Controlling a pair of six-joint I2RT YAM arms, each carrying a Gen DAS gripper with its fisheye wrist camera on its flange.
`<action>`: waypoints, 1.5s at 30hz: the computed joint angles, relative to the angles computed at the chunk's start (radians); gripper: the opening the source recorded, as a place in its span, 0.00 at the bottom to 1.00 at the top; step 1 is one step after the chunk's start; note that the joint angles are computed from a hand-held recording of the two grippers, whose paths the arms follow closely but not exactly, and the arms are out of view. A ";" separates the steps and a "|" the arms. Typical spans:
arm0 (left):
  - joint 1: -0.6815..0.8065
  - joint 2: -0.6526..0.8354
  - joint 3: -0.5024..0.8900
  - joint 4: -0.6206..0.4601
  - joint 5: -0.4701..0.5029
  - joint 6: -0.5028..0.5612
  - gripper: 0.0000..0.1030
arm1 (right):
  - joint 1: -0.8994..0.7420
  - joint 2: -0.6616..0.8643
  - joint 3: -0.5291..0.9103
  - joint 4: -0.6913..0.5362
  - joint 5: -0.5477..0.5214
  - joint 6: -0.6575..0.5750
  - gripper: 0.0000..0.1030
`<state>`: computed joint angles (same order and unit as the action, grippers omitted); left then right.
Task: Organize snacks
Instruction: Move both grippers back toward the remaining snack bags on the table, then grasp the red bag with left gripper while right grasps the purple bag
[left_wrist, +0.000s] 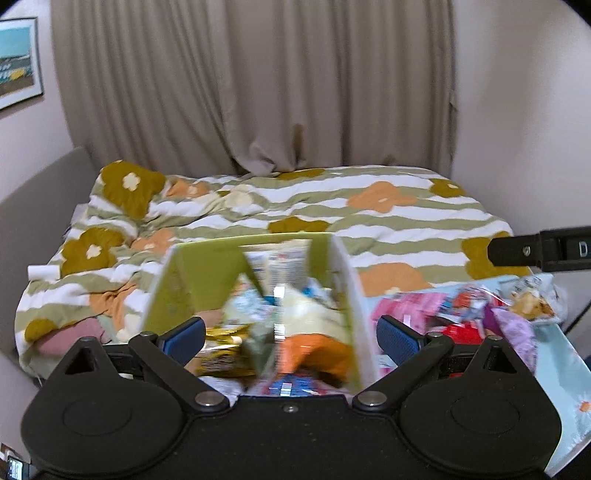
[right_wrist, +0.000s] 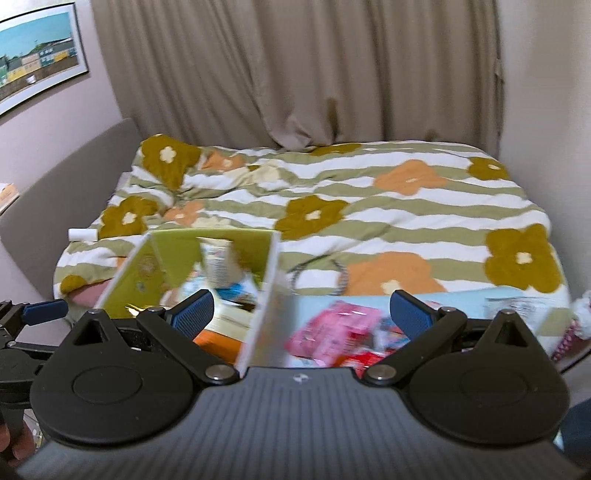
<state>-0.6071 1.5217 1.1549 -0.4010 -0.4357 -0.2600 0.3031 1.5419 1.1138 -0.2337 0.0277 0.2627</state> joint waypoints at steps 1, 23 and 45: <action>-0.033 0.025 0.021 -0.011 -0.020 -0.022 0.98 | -0.039 -0.017 -0.022 0.001 -0.025 -0.022 1.00; -0.309 0.621 0.424 -0.029 -0.107 0.050 0.98 | -0.483 0.214 -0.049 0.001 -0.371 -0.351 1.00; -0.233 0.827 0.638 -0.066 0.063 0.299 0.98 | -0.500 0.537 0.130 -0.013 -0.447 -0.325 1.00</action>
<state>-0.8399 2.3484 1.7924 -0.4666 -0.3729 0.0393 -0.1971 2.0793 1.2434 -0.2462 -0.4196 -0.0623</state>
